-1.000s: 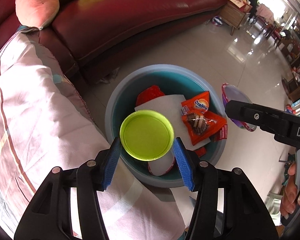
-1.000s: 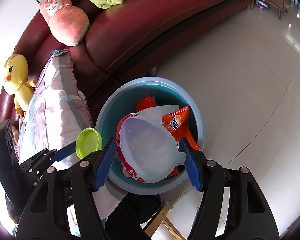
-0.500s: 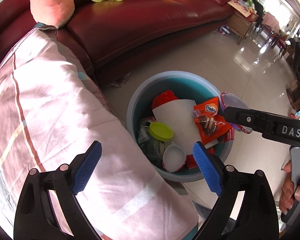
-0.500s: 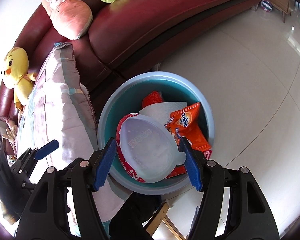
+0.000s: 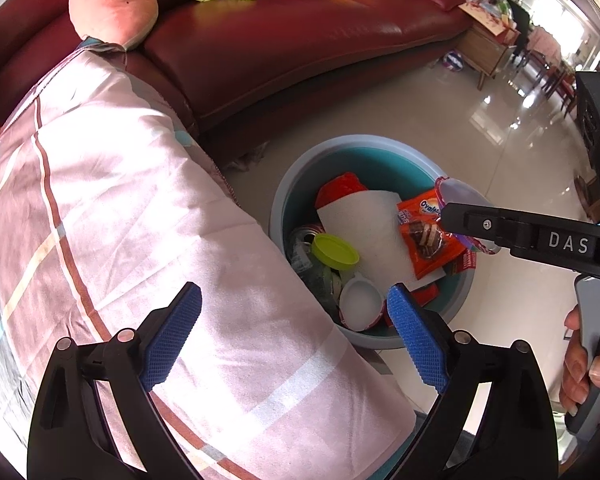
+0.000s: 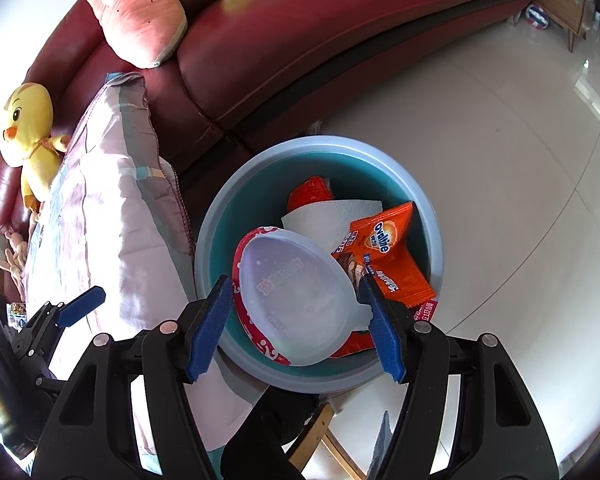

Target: Collect trash

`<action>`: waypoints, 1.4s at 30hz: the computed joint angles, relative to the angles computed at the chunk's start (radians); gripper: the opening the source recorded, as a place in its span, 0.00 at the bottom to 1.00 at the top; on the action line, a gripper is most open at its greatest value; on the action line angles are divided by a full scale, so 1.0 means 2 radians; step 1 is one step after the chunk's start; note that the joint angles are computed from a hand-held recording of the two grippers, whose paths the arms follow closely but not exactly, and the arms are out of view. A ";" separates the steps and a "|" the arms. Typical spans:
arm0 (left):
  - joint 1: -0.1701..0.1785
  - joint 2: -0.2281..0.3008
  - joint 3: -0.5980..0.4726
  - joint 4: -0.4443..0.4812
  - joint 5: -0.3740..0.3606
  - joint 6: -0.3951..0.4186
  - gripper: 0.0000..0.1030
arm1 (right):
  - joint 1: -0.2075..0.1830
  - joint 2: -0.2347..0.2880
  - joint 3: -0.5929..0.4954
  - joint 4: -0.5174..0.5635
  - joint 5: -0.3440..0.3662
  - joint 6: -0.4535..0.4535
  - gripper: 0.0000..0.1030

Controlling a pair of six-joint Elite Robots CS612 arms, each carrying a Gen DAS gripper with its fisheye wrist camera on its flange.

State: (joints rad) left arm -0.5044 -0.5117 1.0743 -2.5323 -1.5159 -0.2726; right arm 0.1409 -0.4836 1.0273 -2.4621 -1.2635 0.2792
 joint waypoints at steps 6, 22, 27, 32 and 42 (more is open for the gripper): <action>0.002 -0.003 0.004 0.003 -0.005 -0.004 0.91 | 0.002 0.001 -0.004 0.003 0.001 0.000 0.71; 0.001 -0.024 0.039 -0.011 0.003 -0.011 0.93 | 0.002 -0.015 0.020 0.001 0.002 0.006 0.86; -0.001 -0.040 0.064 -0.030 0.013 -0.017 0.95 | 0.006 -0.030 0.039 -0.003 -0.010 -0.015 0.87; 0.001 -0.058 0.090 -0.043 0.007 -0.039 0.96 | 0.015 -0.052 0.067 -0.017 -0.041 -0.054 0.93; -0.003 -0.094 0.150 -0.071 0.042 -0.081 0.96 | 0.023 -0.089 0.124 -0.053 -0.053 -0.077 0.93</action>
State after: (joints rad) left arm -0.5112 -0.6995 1.3739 -2.6750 -1.4328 -0.4338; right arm 0.1863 -0.6617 1.2748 -2.5674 -1.3697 0.1247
